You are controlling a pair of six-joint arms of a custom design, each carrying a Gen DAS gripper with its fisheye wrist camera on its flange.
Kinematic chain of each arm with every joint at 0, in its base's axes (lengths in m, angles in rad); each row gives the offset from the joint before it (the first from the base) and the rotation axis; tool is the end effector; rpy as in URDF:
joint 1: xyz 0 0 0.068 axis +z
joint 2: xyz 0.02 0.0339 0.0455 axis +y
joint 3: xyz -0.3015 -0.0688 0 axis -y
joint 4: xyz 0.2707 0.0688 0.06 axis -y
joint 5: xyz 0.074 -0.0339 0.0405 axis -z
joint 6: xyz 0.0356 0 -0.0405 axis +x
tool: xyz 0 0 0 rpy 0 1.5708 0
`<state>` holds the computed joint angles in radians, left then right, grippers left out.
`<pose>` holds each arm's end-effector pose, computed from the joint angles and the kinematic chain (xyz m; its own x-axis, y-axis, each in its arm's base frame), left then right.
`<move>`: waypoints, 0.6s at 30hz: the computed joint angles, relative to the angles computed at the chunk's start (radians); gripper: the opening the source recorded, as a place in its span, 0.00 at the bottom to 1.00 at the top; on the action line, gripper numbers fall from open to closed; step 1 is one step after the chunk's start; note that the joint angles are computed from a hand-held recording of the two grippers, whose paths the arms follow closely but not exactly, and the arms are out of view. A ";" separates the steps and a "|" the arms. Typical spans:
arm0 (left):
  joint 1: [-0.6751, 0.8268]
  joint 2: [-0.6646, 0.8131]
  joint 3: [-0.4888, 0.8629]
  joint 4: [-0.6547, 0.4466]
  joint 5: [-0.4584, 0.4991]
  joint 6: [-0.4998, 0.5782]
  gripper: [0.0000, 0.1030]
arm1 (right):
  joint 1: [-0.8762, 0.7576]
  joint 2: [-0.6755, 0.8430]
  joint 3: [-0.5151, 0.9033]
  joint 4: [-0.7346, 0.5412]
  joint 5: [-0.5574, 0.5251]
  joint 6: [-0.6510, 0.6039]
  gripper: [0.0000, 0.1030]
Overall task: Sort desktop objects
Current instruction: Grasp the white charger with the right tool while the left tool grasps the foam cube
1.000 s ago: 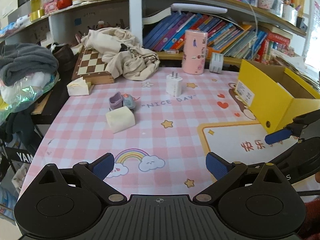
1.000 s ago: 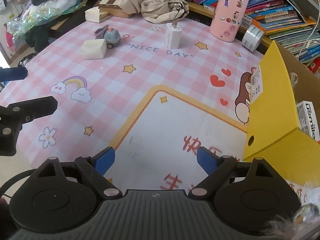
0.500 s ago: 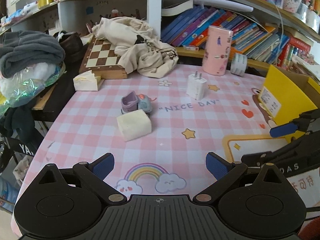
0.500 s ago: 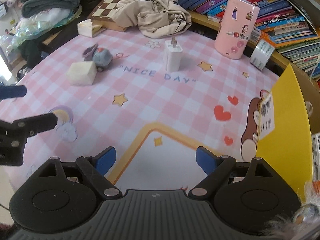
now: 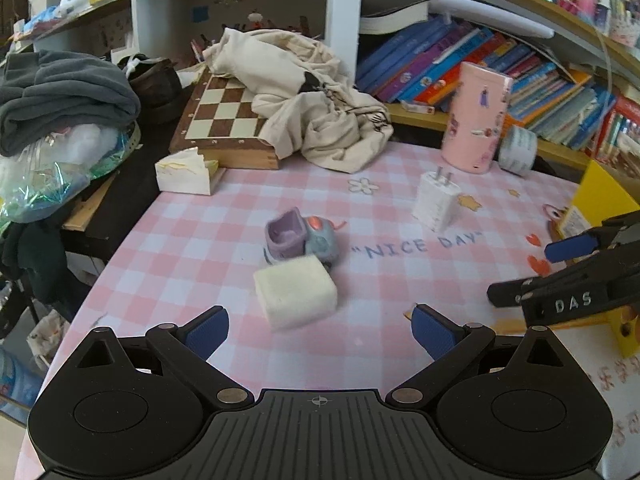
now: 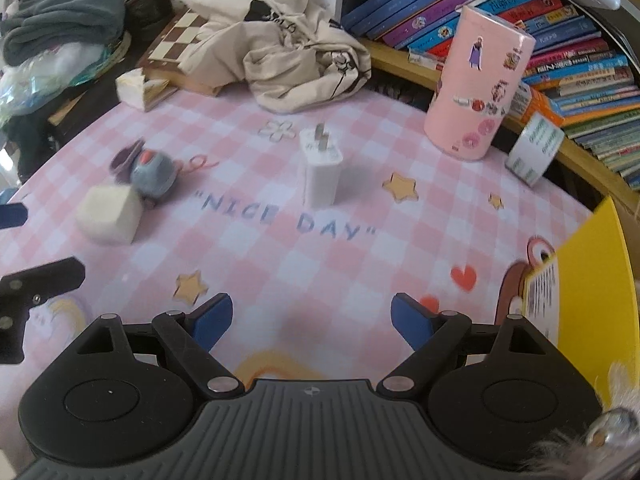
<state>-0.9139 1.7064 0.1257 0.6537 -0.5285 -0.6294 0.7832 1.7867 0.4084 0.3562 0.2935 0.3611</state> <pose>0.1247 -0.1323 0.0572 -0.6886 0.0605 -0.7226 0.1159 0.9929 -0.0273 0.1856 0.1702 0.0616 -0.7665 -0.2859 -0.5751 -0.3182 0.9469 -0.0466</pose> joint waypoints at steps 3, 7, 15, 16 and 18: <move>0.046 0.067 0.026 0.048 0.007 0.028 0.96 | -0.048 0.051 0.045 0.025 -0.021 -0.048 0.83; 0.101 0.148 0.076 0.070 0.029 0.052 0.94 | -0.093 0.115 0.107 0.045 -0.045 -0.105 0.76; 0.165 0.251 0.146 0.068 0.060 0.062 0.90 | -0.140 0.221 0.210 0.065 -0.076 -0.187 0.72; 0.173 0.260 0.150 0.070 0.064 0.058 0.90 | -0.144 0.232 0.221 0.065 -0.077 -0.197 0.72; 0.185 0.272 0.155 0.074 0.065 0.054 0.89 | -0.152 0.255 0.244 0.065 -0.082 -0.217 0.71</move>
